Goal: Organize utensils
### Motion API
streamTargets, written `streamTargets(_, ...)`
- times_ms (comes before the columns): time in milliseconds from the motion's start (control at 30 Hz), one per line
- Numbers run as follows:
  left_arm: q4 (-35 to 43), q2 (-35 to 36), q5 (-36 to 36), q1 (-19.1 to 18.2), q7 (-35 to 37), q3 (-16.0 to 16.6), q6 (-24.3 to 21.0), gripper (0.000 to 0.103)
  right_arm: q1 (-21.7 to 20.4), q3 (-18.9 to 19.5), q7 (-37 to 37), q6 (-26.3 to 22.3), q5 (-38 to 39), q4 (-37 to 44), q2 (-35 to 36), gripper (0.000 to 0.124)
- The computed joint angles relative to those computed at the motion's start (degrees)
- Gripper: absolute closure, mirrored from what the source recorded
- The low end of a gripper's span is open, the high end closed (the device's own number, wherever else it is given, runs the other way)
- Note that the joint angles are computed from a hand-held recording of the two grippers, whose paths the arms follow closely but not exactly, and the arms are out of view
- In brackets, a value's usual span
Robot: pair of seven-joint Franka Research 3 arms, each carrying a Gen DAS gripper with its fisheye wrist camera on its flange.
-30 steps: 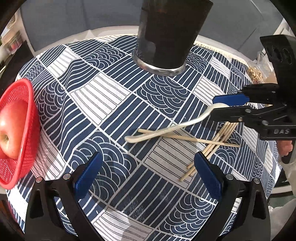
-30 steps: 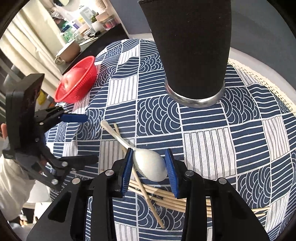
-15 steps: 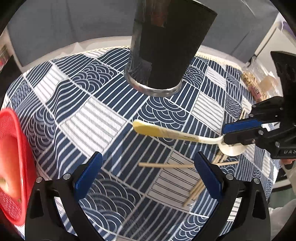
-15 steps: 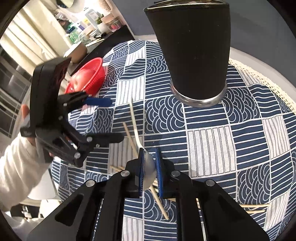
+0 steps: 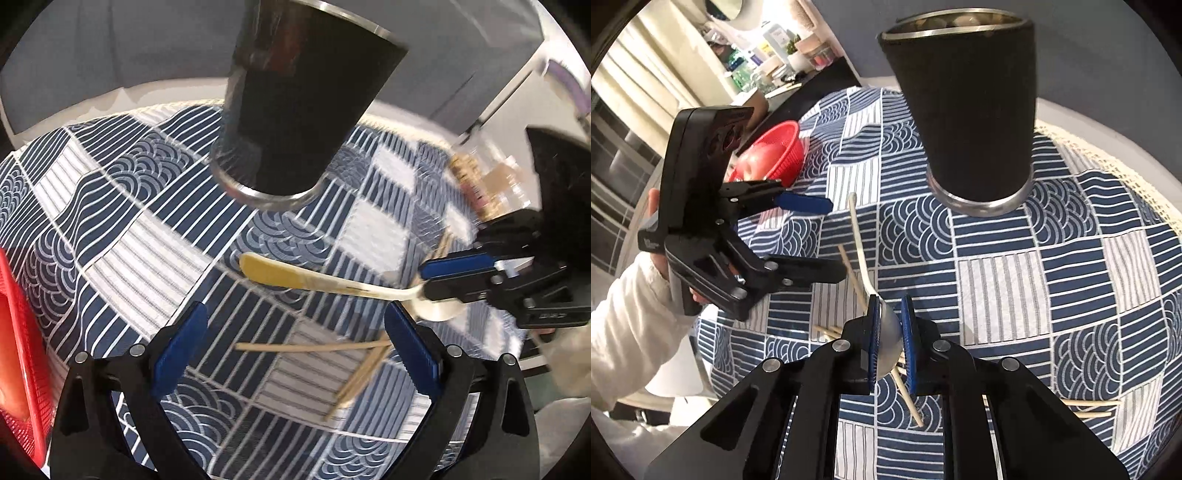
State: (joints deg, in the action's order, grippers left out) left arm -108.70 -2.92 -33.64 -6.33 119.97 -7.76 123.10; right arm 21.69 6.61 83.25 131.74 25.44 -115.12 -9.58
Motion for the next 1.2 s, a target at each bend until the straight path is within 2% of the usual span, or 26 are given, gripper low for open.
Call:
streamTargets(200, 3.63, 1.49, -7.02, 0.99, -0.86, 0.75, -3.44, 0.009, -0.04, 0.09, 1.57, 3.75, 0.35, -1.95, -2.71, 0.113)
streamTargets(267, 4.58, 2.11, -9.28, 1.28, -2.36, 0.47, -3.4, 0.012, 0.11, 0.08, 1.85, 5.09, 0.86, -2.41, -3.36, 0.113)
streamTargets(367, 5.73, 2.63, -12.49, 1.62, -4.64, 0.1, -2.13, 0.027, 0.79, -0.56, 0.54, 7.49, 3.98, -3.17, -4.41, 0.113)
streamTargets(500, 8.64, 4.02, -12.5, 1.78, -8.57, -0.63, -1.38, 0.07, 1.22, -0.63, -0.51, 8.93, 5.83, -2.54, -4.51, 0.113)
streamTargets(600, 9.86, 3.89, -17.64, 2.46, -7.34, -0.6, -1.34, 0.079, 1.49, -0.71, -1.57, 9.39, 6.37, -1.8, -4.26, 0.113)
streamTargets(800, 15.15, 5.1, -15.31, 2.76, -8.32, -1.03, -1.73, 0.083, 1.65, -1.18, -4.39, 10.22, 8.14, 1.6, -2.42, 0.114)
streamTargets(1000, 20.87, 7.01, -12.9, 3.35, -9.1, -1.5, -2.46, 0.085, 1.01, -0.98, -5.58, 10.03, 6.86, 6.91, 0.52, 0.114)
streamTargets(1200, 26.06, 9.76, -13.83, 4.55, -8.93, -2.41, -1.82, 0.086, 0.17, -0.68, -6.12, 10.47, 4.1, 12.14, 3.53, 0.113)
